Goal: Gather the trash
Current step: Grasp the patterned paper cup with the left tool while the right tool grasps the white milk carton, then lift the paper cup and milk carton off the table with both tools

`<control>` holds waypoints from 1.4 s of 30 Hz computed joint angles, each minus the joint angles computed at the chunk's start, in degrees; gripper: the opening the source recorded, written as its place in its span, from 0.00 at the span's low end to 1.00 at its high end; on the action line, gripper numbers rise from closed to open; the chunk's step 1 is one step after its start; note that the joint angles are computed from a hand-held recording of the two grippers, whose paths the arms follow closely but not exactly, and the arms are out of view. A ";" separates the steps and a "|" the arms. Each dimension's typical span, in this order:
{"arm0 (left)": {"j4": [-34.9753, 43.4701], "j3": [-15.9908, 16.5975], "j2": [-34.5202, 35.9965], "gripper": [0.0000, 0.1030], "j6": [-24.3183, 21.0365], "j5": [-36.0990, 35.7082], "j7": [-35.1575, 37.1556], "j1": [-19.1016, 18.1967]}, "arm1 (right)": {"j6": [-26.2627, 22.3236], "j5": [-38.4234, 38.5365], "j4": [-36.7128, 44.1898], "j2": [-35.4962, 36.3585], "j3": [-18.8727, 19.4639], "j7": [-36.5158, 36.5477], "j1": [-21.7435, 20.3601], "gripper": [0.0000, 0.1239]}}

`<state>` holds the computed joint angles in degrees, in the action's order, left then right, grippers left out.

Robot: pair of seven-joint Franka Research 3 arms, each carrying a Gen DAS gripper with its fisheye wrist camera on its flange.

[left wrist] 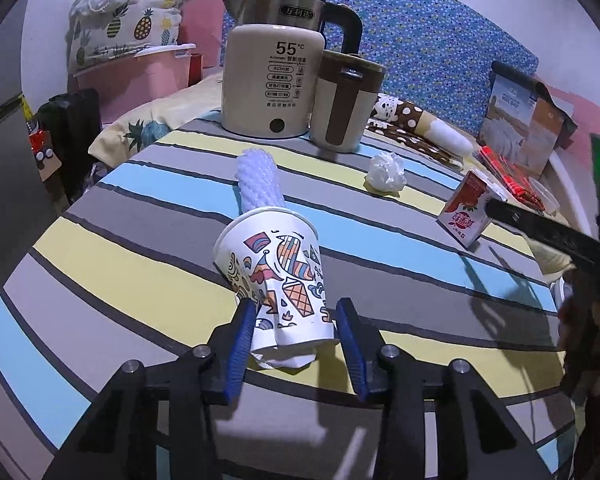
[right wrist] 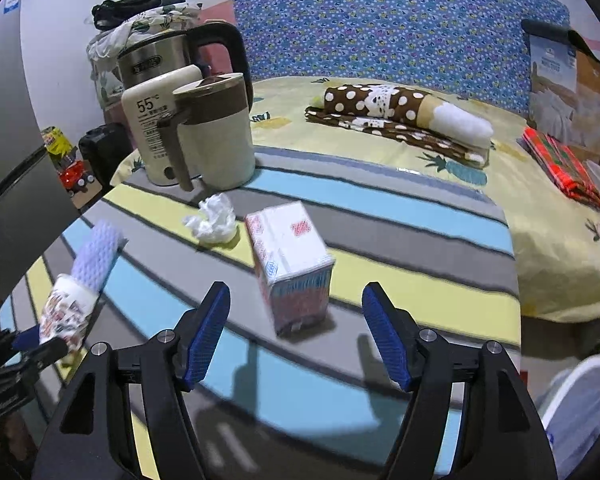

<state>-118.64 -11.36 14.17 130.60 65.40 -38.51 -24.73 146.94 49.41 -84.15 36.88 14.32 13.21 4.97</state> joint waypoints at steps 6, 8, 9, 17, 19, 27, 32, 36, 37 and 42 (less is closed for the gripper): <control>-0.32 -0.33 -0.33 0.41 -0.53 -0.34 0.19 -0.37 | -3.50 -1.09 1.69 0.52 0.04 2.34 -0.14 0.40; -0.30 -0.52 -0.40 0.40 -0.82 -0.59 0.43 -0.57 | -2.32 -0.29 -0.25 -0.88 -0.01 1.85 -0.14 0.30; -0.20 -0.65 -0.39 0.40 -1.10 -0.74 0.60 -0.74 | -2.52 0.19 -1.01 -1.49 0.03 1.66 -0.41 0.30; -0.05 -1.67 -1.40 0.40 -3.46 -0.87 0.77 -2.39 | -4.08 8.28 -9.59 -8.48 -0.19 -4.35 -3.22 0.29; 0.23 -2.08 -1.69 0.39 -4.23 -0.61 1.11 -2.87 | -5.02 10.54 -11.93 -10.31 -0.90 -6.01 -3.61 0.29; 3.19 -2.49 0.28 0.14 -2.56 0.67 4.18 -3.91 | -7.99 13.90 -16.57 -13.78 -5.03 -6.96 -2.94 0.29; 3.15 -2.08 0.22 0.20 -2.71 1.25 3.16 -5.09 | -8.54 14.94 -18.67 -15.41 -5.99 -7.83 -2.98 0.29; 2.42 -1.93 0.09 0.51 -2.40 0.48 0.80 -4.92 | -9.35 16.09 -19.29 -15.84 -6.47 -8.60 -2.93 0.29; 2.41 -1.93 0.24 0.52 -2.42 -0.25 0.80 -4.74 | -9.30 16.13 -19.25 -15.73 -6.59 -8.45 -2.78 0.29; 2.62 -1.65 1.42 0.53 -1.97 -4.21 2.34 -3.77 | -9.21 16.41 -19.26 -15.43 -6.74 -8.35 -2.51 0.29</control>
<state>-116.03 -13.01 15.60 128.64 61.19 -36.17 -28.50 137.73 65.81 -103.41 21.45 7.58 4.86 2.46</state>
